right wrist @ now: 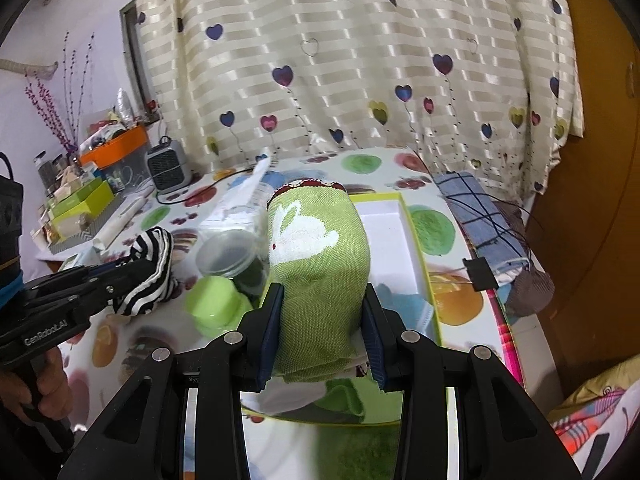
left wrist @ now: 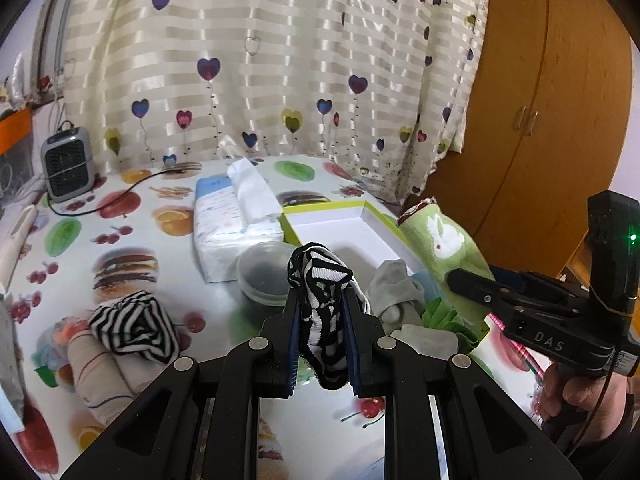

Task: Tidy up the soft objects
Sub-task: 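Lift the striped sock and green rabbit towel and carry both toward the white box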

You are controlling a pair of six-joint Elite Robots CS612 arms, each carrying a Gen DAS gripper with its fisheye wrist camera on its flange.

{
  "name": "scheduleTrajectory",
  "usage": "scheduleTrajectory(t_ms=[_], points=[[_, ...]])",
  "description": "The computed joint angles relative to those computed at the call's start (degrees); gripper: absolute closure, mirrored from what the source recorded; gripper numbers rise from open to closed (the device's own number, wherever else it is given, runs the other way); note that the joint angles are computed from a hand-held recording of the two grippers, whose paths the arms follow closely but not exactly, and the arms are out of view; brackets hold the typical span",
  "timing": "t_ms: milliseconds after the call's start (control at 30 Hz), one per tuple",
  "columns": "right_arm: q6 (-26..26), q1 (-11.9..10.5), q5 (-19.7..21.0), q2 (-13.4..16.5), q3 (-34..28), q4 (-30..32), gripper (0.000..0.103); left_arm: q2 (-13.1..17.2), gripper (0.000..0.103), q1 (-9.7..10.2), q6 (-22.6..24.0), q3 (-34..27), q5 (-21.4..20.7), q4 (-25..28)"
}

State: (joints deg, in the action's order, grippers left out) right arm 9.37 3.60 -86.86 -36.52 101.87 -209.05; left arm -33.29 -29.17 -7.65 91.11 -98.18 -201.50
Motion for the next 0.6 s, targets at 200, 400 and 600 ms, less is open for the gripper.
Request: scheduleTrajectory(t_ms=[200,400,600], points=[[0.95,-0.49,-0.27,0.45,-0.6,0.82,0.065,0.49,0.085,-0.51,0.63,-1.75,-0.99,1.37],[1.55,-0.91,-0.92,0.43,-0.56,1.57,0.064,1.37,0.085,-1.04,1.47,-4.15,-2.4,4.84],[2.12,-1.28,-1.51,0.34,-0.32,1.53,0.064,2.38,0.084,-1.46,2.09,-6.32,-3.88,8.16]])
